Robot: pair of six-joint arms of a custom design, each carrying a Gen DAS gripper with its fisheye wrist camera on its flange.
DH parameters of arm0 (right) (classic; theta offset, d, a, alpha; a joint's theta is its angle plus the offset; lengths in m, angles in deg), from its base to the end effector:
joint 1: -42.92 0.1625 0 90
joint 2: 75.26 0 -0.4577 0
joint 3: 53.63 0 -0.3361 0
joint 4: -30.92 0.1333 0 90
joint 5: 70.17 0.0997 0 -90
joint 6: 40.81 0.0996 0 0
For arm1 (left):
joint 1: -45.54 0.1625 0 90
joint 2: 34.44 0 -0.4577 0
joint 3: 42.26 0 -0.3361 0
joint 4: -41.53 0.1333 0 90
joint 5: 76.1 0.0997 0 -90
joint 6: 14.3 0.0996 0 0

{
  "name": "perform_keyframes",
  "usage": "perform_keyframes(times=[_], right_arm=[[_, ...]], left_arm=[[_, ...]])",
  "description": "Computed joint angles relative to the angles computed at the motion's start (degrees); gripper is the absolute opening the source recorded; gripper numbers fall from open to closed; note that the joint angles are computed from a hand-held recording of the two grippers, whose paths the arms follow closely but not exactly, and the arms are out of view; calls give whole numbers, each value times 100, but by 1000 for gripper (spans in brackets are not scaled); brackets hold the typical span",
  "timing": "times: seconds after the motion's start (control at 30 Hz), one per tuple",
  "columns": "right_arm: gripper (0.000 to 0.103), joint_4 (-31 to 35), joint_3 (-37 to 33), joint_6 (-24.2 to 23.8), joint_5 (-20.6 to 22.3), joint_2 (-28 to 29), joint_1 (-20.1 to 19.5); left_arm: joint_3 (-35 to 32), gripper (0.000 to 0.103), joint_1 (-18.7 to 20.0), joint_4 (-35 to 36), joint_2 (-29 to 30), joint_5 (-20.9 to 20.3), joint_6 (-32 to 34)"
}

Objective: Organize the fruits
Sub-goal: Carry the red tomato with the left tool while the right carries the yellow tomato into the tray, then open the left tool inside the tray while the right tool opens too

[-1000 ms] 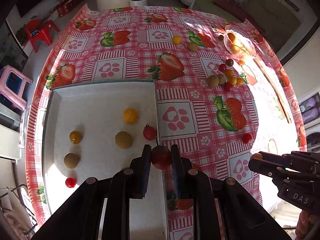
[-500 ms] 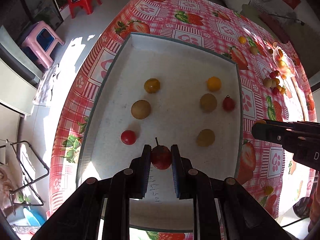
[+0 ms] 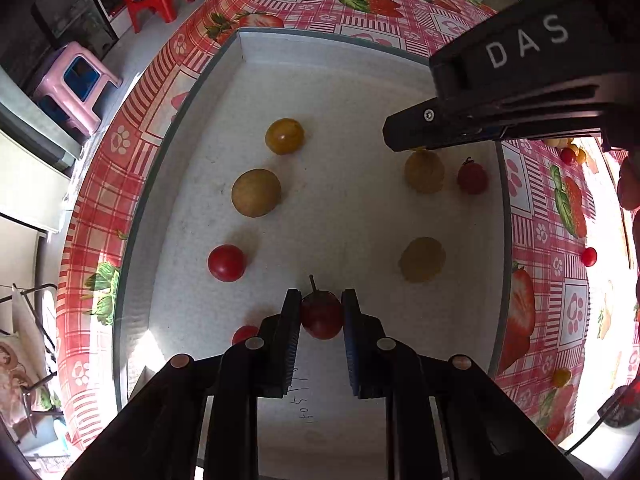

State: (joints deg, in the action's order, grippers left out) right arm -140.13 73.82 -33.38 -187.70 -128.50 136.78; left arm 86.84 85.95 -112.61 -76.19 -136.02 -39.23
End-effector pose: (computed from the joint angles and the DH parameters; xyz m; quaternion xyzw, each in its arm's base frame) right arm 0.1190 -0.4679 0.1299 -0.0444 -0.9686 0.0810 0.2307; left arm -0.1970 -0.4083 0.0130 0.2530 0.9130 0.0007 0.3199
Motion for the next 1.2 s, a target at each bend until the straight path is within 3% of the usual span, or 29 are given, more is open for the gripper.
perform_keyframes(times=[0.23,0.3,0.33,0.37,0.4,0.5,0.6,0.73,0.83,0.87,1.13,1.2], right_arm=[[23,315,-350,-142,-188,383,-35],[23,269,-367,-171,-238,452,-34],[23,250,-379,-211,-271,473,-20],[23,299,-408,-231,-303,492,-6],[23,306,-412,-245,-318,507,14],[26,476,-462,-196,-282,489,34],[36,552,-462,-149,-310,398,91],[60,570,-378,-119,-256,169,216],[76,600,-283,-66,-293,-25,364],[80,600,-230,-32,-329,-100,416],[87,860,333,556,-880,-687,778],[96,1023,427,751,-1047,-837,888]], left_arm=[[26,22,-75,-33,72,102,112],[11,27,-91,-8,83,91,104],[-1,40,-110,3,97,114,81],[4,62,-152,-5,115,174,36],[35,68,-213,-61,115,263,0],[30,68,-266,-29,78,281,15],[-12,68,-304,158,44,264,-48],[-20,68,-340,469,-80,237,-205],[116,98,-392,460,-259,214,-279],[174,98,-442,439,-316,236,-284],[232,101,-571,935,-683,78,-495],[250,101,-634,962,-741,118,-481]])
